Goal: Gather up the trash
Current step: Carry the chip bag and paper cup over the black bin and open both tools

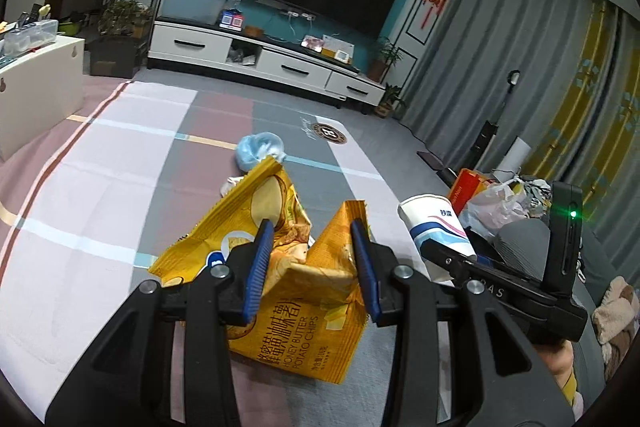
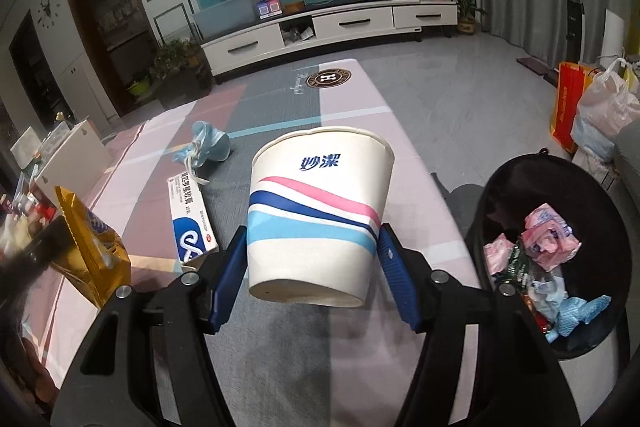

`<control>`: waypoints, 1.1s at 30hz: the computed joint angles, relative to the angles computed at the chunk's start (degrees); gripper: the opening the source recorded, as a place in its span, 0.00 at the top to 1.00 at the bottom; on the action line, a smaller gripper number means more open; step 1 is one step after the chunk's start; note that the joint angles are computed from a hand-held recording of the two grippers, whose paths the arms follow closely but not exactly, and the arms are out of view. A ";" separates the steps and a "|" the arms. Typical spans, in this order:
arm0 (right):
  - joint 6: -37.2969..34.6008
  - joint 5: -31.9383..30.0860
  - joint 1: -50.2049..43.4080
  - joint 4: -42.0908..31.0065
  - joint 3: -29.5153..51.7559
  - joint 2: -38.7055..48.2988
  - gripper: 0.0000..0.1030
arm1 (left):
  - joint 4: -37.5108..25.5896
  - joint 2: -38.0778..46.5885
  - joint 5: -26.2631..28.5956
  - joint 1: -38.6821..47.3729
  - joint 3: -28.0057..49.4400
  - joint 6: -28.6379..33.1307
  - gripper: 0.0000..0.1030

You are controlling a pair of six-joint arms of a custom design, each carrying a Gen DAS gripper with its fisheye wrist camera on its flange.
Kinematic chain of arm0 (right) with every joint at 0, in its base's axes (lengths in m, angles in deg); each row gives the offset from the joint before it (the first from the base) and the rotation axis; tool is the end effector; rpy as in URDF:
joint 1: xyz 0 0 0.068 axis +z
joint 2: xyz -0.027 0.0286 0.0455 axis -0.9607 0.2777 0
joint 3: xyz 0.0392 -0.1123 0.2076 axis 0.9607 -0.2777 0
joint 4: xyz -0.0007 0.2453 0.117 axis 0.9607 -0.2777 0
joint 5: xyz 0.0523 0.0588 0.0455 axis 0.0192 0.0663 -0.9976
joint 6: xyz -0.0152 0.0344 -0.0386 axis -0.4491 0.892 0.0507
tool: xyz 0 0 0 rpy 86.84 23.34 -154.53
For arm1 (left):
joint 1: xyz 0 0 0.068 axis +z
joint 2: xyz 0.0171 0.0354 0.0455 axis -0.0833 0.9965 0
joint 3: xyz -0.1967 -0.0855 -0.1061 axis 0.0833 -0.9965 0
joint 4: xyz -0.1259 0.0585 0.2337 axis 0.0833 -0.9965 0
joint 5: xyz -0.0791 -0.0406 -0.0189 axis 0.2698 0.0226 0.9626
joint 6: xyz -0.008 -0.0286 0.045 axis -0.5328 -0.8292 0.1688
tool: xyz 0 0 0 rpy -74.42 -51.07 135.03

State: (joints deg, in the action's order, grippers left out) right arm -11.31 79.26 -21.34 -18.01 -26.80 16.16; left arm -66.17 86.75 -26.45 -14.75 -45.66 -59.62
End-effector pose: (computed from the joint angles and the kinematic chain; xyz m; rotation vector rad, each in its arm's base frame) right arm 0.1947 0.2193 0.1790 0.3345 2.2901 0.1281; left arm 0.2379 -0.0572 0.1818 0.2657 2.1646 -0.6649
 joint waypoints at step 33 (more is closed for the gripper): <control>11.16 5.66 -5.17 -21.16 -20.40 -43.60 0.37 | 1.74 15.77 -12.29 -31.86 18.49 -5.92 0.61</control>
State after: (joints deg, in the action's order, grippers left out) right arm -0.16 84.92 -26.50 -39.16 -47.20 -27.44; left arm -64.43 102.51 -38.74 -46.61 -27.17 -65.55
